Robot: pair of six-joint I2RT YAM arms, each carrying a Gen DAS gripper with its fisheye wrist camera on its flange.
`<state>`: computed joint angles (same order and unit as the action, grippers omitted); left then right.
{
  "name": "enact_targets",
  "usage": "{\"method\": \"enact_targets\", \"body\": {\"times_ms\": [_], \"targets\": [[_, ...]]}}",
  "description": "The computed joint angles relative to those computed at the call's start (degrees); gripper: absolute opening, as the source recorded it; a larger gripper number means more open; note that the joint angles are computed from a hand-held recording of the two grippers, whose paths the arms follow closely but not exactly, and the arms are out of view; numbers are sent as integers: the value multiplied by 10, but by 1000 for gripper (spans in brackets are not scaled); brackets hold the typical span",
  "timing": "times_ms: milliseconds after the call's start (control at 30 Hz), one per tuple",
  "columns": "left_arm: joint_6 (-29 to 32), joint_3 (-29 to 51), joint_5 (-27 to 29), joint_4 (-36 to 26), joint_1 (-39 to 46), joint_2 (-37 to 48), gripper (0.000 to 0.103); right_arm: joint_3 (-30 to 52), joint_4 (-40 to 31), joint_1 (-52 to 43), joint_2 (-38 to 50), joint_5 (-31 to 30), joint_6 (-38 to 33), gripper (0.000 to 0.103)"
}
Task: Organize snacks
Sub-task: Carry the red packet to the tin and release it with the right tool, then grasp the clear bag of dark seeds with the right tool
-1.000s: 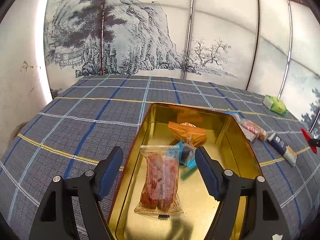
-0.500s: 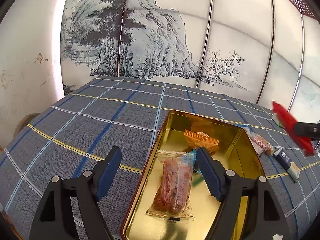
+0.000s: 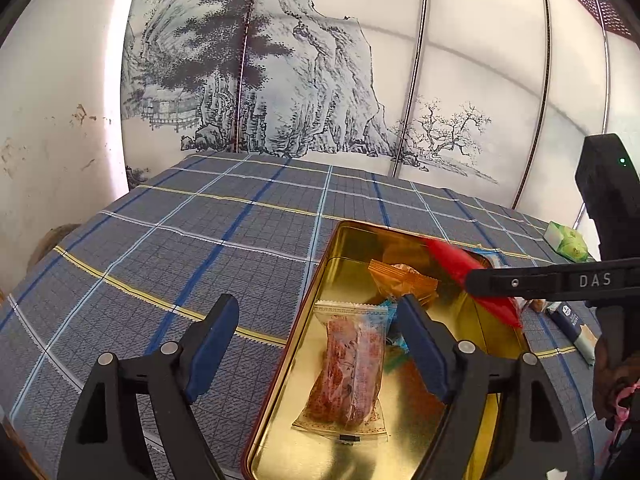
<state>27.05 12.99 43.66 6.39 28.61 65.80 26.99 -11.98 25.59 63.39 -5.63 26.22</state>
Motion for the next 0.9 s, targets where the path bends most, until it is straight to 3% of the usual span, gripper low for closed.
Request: {"method": "enact_targets", "body": {"times_ms": [67, 100, 167, 300, 400, 567, 800, 900], "targets": [[1, 0, 1, -2, 1, 1, 79, -13, 13, -19, -21, -28, -8, 53], [1, 0, -2, -1, -2, 2, 79, -17, 8, -26, -40, -33, -15, 61], [-2, 1, -7, 2, -8, 6, 81, -24, -35, -48, -100, -33, -58, 66], [-12, 2, -12, 8, -18, 11, 83, -2, -207, -107, -166, -17, -237, 66], [-9, -3, -13, 9, -21, 5, 85, 2, -265, -97, -171, 38, -347, 66], [-11, -1, -23, 7, -25, 6, 86, 14, -222, -114, -100, 60, -441, 66], [-17, 6, -35, 10, -33, 24, 87, 40, -129, -107, 57, 81, -507, 58], [-16, 7, -32, 8, -33, 23, 87, 60, -116, -133, 105, 61, -524, 57]]}}
